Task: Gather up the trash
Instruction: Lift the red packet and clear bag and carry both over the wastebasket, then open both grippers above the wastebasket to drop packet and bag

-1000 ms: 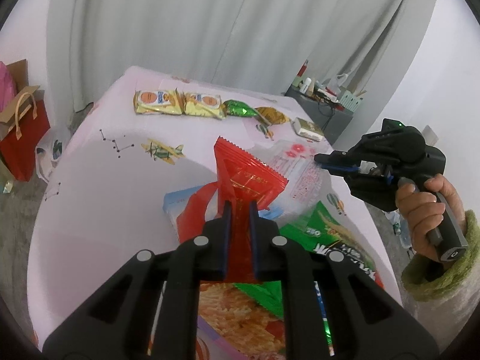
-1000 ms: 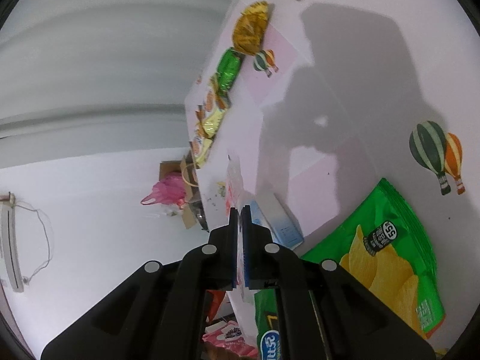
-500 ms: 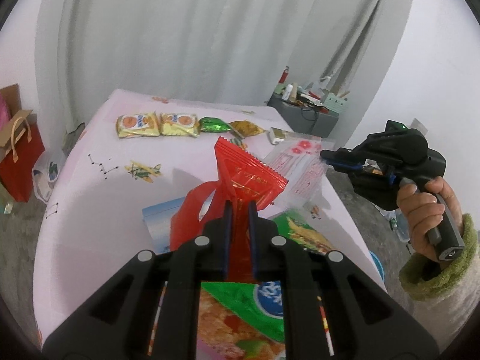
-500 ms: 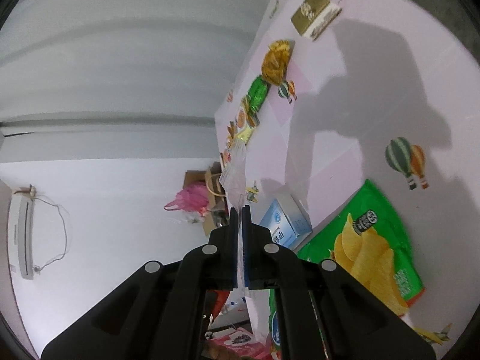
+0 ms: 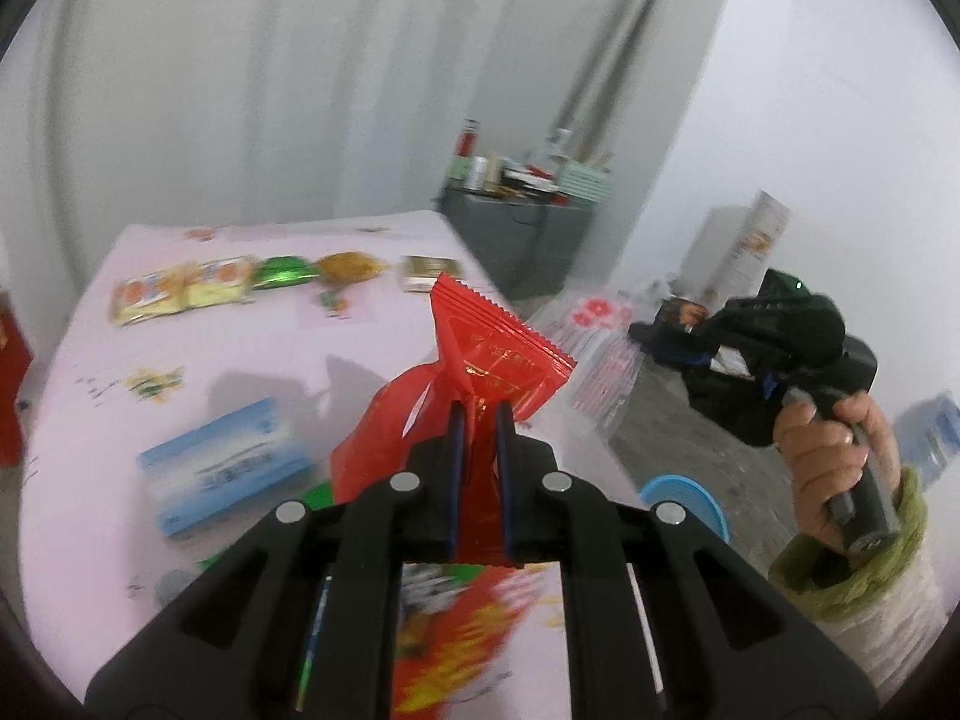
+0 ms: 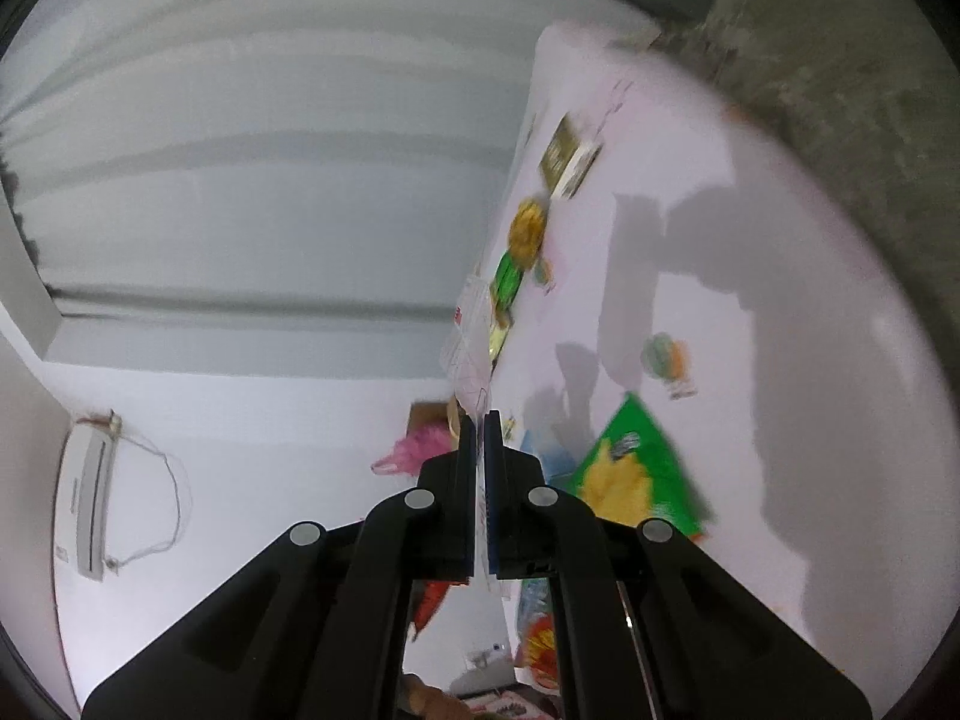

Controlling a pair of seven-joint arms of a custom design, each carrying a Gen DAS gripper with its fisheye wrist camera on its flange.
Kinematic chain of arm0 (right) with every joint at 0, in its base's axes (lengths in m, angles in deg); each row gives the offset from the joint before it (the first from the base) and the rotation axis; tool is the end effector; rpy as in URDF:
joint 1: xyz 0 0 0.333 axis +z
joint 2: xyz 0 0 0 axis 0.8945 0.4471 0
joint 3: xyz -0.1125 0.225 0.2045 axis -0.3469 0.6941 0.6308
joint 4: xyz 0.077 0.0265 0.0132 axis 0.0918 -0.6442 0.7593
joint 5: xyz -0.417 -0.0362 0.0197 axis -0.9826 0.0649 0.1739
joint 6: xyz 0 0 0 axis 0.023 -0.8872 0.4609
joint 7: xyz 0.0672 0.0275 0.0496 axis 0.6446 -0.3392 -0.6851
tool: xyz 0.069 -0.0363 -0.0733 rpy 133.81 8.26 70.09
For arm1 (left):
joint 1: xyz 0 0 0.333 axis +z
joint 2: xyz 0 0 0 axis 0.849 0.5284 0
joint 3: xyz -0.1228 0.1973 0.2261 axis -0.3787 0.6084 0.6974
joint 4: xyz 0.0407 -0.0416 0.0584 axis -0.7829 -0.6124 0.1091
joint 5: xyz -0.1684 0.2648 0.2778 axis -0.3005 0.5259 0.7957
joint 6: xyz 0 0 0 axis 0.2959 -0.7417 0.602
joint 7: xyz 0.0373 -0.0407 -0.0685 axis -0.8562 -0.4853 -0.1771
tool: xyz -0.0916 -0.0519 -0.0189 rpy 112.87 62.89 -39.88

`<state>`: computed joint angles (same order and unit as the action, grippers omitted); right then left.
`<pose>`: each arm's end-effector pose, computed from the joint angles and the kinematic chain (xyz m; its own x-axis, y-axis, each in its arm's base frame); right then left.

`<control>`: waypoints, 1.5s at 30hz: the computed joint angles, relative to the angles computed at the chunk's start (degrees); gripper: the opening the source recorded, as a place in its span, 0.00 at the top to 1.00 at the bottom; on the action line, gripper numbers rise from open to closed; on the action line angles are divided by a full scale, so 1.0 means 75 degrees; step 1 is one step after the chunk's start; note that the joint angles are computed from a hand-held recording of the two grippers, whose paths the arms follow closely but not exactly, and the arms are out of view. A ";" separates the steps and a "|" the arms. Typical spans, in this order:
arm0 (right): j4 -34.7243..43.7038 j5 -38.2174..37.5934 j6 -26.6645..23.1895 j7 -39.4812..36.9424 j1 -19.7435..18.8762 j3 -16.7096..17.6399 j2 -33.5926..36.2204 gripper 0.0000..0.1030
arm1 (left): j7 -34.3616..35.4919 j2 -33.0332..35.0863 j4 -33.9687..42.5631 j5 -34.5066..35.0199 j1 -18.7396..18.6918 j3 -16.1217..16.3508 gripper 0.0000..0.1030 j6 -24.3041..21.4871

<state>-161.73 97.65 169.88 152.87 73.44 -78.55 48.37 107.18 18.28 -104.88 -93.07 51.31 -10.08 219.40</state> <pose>0.6082 0.1258 0.6511 -0.1164 -0.2716 -0.9553 -0.8679 0.4955 -0.0351 0.4605 -0.0717 0.7720 -0.2076 -0.9413 0.2661 -0.6397 -0.0752 -0.7649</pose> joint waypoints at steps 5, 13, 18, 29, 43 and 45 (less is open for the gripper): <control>-0.1575 0.0501 0.0473 -0.0377 -0.0188 -0.0407 -0.1197 0.97 | 0.0234 0.0785 0.0725 -0.0408 -0.0554 -0.0313 0.93 -0.0259; -0.3875 0.0951 0.1367 -0.0629 -0.0478 -0.1349 -0.3055 0.97 | 0.0379 0.2402 0.2290 -0.0702 -0.1194 -0.1189 0.93 -0.0898; -0.5073 0.0850 0.1773 -0.0445 -0.0894 -0.1789 -0.3895 0.97 | 0.0106 0.3693 0.3491 -0.0353 -0.1511 -0.1762 0.93 -0.1406; -0.6116 0.0587 0.2478 -0.0061 -0.1467 -0.2227 -0.3522 0.94 | -0.0768 0.6375 0.5712 0.0770 -0.2425 -0.2319 0.91 -0.2118; -0.7228 0.2094 0.2719 -0.0418 -0.2098 -0.1609 -0.3122 0.42 | -0.1120 0.7101 0.6057 0.1089 -0.2543 -0.2291 0.57 -0.2149; -0.7282 0.1749 0.2806 -0.0243 -0.2092 -0.1528 -0.3362 0.39 | -0.1067 0.6706 0.5622 0.0940 -0.2386 -0.2311 0.54 -0.1864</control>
<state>-216.35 110.77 190.92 151.05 57.75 -90.01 23.16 99.17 68.58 -62.71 -86.02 33.41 -27.42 205.42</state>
